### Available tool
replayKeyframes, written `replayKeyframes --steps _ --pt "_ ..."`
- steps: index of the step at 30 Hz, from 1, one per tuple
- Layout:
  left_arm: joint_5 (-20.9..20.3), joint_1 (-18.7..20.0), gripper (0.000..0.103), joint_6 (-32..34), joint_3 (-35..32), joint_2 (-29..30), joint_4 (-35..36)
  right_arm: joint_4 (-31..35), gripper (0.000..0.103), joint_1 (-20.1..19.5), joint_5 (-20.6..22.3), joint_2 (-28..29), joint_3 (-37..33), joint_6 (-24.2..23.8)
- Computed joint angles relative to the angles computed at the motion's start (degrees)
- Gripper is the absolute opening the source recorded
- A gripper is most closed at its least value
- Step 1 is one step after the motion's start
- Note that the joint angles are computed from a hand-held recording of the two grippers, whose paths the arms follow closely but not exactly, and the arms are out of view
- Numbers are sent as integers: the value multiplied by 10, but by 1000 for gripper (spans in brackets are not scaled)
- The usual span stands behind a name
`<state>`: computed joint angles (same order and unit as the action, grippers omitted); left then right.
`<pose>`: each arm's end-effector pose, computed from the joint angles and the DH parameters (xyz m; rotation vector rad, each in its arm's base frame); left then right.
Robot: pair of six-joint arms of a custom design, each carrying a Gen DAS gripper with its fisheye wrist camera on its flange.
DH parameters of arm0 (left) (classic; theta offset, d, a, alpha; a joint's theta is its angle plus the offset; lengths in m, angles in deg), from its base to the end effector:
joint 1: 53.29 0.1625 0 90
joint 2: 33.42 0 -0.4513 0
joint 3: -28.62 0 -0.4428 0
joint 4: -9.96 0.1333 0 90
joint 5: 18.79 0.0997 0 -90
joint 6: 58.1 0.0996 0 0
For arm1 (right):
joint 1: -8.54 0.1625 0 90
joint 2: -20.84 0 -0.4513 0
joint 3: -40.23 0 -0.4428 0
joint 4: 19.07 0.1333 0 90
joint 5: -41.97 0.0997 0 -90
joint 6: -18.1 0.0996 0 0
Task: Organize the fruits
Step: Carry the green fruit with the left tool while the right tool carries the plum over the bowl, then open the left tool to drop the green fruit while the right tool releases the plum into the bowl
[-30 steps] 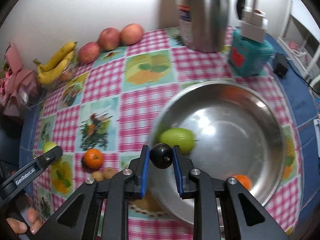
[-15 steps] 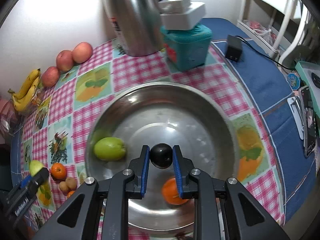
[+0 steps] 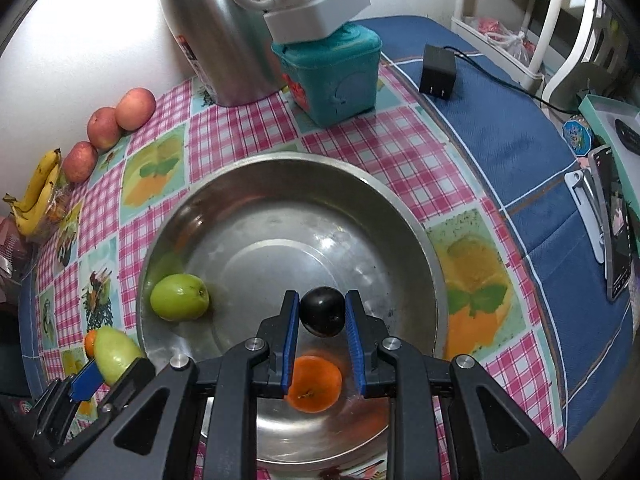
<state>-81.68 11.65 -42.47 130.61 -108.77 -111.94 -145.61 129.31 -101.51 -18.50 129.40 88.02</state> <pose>-0.0996 -0.6349 0.3214 0.9013 2.5158 -0.1753 0.4131 -0.5897 0.0296 -0.6382 -2.1946 0.7154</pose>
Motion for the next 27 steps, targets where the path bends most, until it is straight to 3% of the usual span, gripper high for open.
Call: replayKeyframes --steps 14,19,21,23,27 --pt "-2 2 51 4 9 6 -7 2 24 -8 19 1 5 5" --pt "-7 1 57 12 11 3 -13 7 24 -7 20 2 3 7" --pt "-8 -1 59 15 11 2 -15 6 28 -8 20 2 2 5" --pt "-9 -2 59 17 11 1 -14 6 38 -7 18 3 2 3" --pt "-9 -4 64 19 11 -2 -14 12 43 -2 10 4 -4 3"
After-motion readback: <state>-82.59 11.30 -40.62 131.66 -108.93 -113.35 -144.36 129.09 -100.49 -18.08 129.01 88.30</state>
